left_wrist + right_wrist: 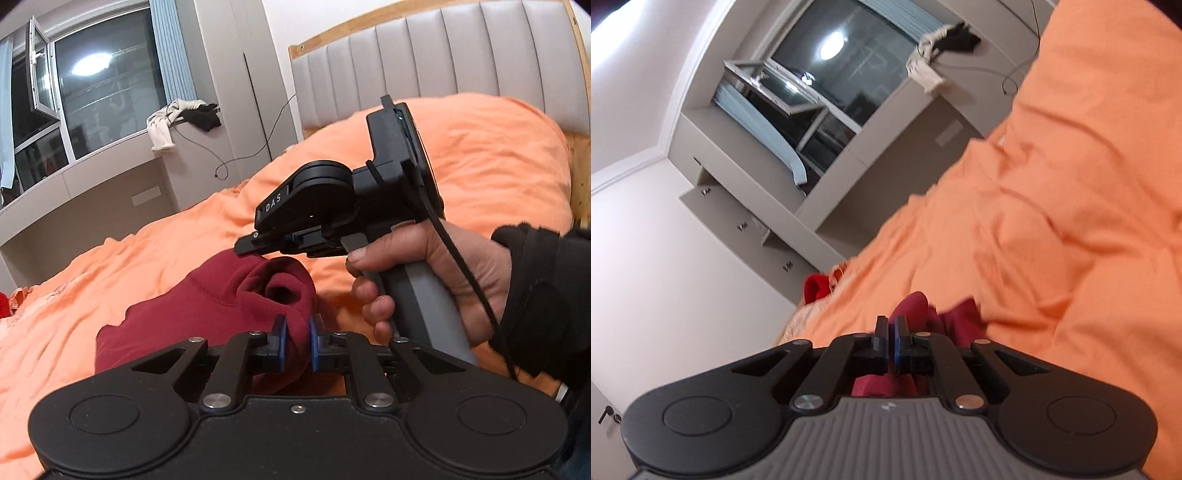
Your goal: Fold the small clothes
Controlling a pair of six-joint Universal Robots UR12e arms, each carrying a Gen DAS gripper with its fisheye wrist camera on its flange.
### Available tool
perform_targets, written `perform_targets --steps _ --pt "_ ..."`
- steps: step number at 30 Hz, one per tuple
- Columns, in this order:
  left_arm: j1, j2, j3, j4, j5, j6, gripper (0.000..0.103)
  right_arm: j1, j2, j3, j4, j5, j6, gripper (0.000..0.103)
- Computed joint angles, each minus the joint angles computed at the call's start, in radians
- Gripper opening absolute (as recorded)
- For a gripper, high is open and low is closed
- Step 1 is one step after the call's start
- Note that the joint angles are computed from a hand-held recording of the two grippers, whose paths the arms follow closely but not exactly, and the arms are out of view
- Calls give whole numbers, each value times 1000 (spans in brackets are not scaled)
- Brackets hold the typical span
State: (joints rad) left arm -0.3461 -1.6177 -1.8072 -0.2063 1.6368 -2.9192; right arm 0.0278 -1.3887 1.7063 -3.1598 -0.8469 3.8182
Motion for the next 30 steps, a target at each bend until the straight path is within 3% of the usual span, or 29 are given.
perform_targets --steps 6,13,15,17,19,22,25,27,29,30 --pt "-10 -26 8 -33 -12 -18 13 8 -9 0 94 -79 -102 3" --pt "-1 -30 -4 -29 -39 -54 18 6 -20 15 169 -114 -158 4" --pt "11 -26 -2 -41 -76 -72 31 7 -21 16 182 -122 -161 14" --pt "38 -12 -2 -74 -156 -107 61 7 -22 17 191 -126 -163 41" --pt "57 -4 5 -95 -221 -173 71 7 -24 20 198 -134 -169 57" --pt "72 2 18 -126 -259 -242 75 5 -23 19 214 -135 -159 64" --pt "86 10 21 -124 -269 -292 89 3 -22 21 211 -135 -145 76" --pt "95 21 16 -105 -259 -321 94 2 -21 22 205 -129 -140 83" --pt "95 24 15 -79 -222 -349 97 1 -21 25 194 -121 -138 98" --pt "96 26 14 -66 -186 -367 98 0 -20 28 181 -112 -135 101"
